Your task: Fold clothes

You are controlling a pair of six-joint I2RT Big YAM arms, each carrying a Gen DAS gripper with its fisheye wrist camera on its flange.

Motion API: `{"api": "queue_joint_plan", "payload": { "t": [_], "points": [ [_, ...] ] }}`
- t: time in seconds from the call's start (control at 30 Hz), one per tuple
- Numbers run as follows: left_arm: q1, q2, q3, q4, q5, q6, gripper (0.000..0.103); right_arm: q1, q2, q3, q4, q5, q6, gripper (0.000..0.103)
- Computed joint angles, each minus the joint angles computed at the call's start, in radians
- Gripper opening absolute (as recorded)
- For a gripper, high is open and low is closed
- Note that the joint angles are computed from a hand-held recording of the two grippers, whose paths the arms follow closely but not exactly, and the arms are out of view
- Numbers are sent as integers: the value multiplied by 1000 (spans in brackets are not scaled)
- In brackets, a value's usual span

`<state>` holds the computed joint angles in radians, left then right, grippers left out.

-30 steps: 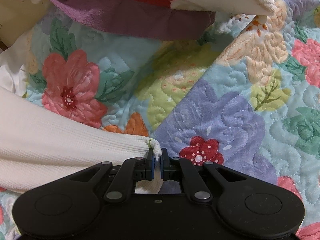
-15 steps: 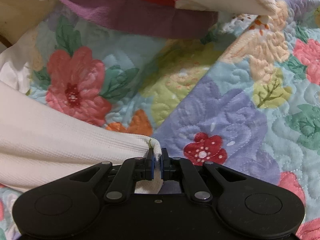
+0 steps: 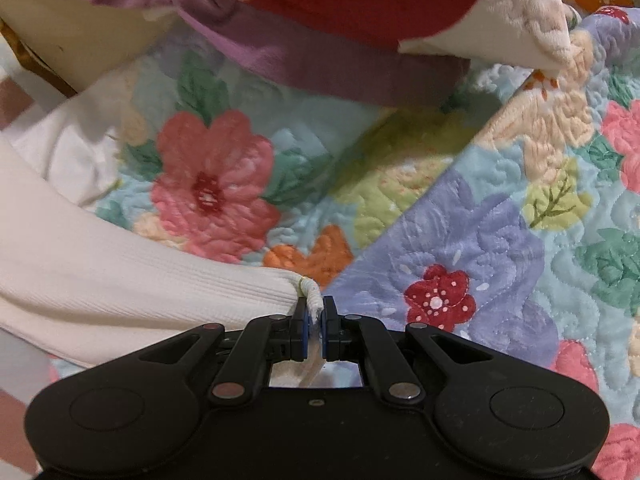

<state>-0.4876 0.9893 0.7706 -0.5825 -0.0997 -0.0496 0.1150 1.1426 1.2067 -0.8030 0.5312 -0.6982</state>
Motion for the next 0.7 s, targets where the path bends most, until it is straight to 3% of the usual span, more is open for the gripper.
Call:
{"api": "queue_joint_plan", "payload": {
  "t": [0.07, 0.17, 0.2, 0.37, 0.47, 0.6, 0.7],
  "points": [
    [-8, -33, -11, -63, -19, -34, 67, 21, 9, 33, -73, -19, 75, 5],
    [-6, -86, -7, -219, -78, -128, 67, 68, 12, 79, -187, -78, 239, 5],
    [16, -114, -9, -251, -63, -149, 67, 86, 13, 90, -213, -107, 304, 5],
    [145, -265, -18, -359, -38, -130, 67, 194, 37, 146, -297, -276, 645, 5],
    [239, -346, -28, -403, -21, -88, 68, 278, 58, 179, -295, -410, 827, 6],
    [358, -352, -1, -428, 52, -38, 68, 433, 106, 235, -247, -513, 886, 6],
    [424, -356, 14, -428, 118, -29, 68, 531, 155, 257, -166, -573, 966, 6]
  ]
}}
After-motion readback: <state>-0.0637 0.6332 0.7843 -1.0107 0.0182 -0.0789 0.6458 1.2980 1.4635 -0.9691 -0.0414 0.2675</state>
